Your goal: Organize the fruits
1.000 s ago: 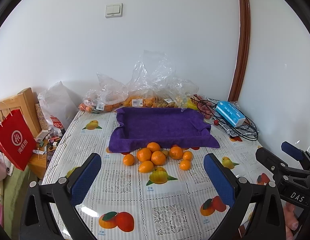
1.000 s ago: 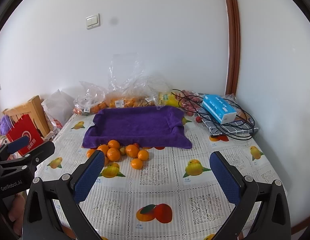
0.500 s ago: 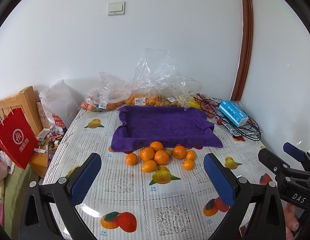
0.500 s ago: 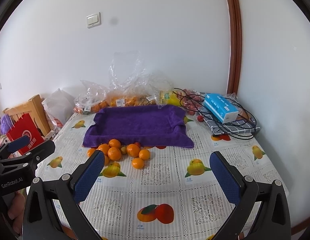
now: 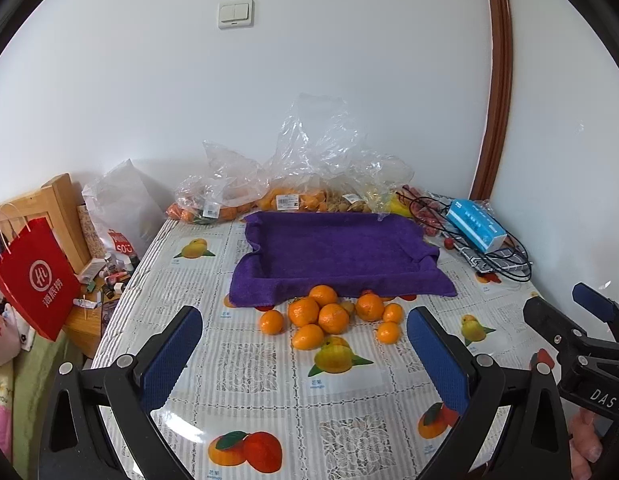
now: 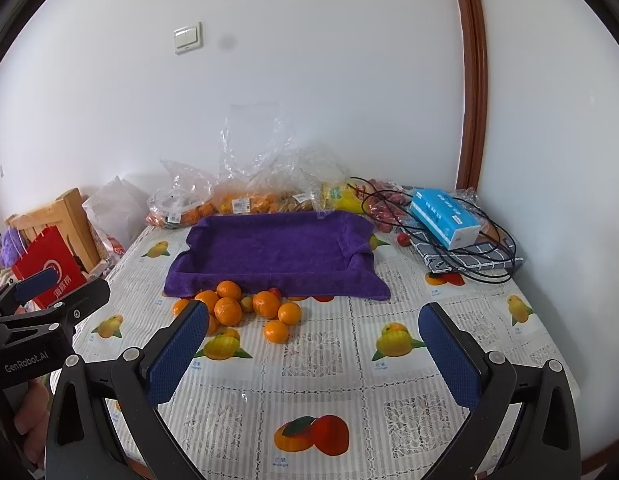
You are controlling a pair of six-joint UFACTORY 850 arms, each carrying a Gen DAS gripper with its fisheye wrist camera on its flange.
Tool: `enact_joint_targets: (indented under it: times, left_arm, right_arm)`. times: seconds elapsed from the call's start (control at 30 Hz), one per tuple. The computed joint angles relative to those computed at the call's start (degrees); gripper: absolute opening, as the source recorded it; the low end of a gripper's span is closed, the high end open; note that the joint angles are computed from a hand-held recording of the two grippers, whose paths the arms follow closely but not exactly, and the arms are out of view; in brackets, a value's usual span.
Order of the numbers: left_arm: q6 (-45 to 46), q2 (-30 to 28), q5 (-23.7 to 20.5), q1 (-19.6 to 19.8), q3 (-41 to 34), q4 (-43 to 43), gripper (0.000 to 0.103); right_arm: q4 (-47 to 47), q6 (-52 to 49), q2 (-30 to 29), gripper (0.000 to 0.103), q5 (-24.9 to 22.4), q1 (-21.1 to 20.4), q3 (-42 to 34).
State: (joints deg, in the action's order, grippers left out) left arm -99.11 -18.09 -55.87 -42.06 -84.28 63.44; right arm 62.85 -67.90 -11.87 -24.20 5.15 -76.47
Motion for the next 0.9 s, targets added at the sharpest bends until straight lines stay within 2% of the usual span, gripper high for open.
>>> enact_joint_targets:
  times: [0.2, 0.4, 0.5, 0.63, 0.8, 0.9]
  left_arm:
    - [0.6, -1.1, -0.2, 1.5, -0.5, -1.6, 0.103]
    - [0.4, -1.4, 0.3, 2.8, 0.6, -0.6, 0.103]
    - [-0.8, -1.3, 1.6, 3.6, 1.7, 0.4, 0.103]
    - [0.1, -1.7, 5.0, 5.7, 2.4, -1.3, 0.102]
    - [4.1, -3.8, 6.3, 7.8, 1.5, -3.9, 0.102]
    - [3.0, -4.4, 8.0, 8.9, 2.5, -3.7, 0.102]
  right_arm:
    - [-4.9, 4.1, -1.6, 0.103, 2.1, 1.0, -1.3]
    - [-1.9, 0.4, -3.9, 0.103, 2.6, 1.6, -2.1]
    - [-3.7, 2.4, -5.3, 0.103, 4.8, 2.6, -2.7]
    - [-4.1, 2.9, -8.0, 0.103, 2.2, 2.8, -4.7]
    - [-4.5, 3.8, -11.1, 0.103, 2.5, 3.5, -6.7]
    - [-7.7, 7.2, -14.1, 0.096, 0.1, 4.0, -9.0]
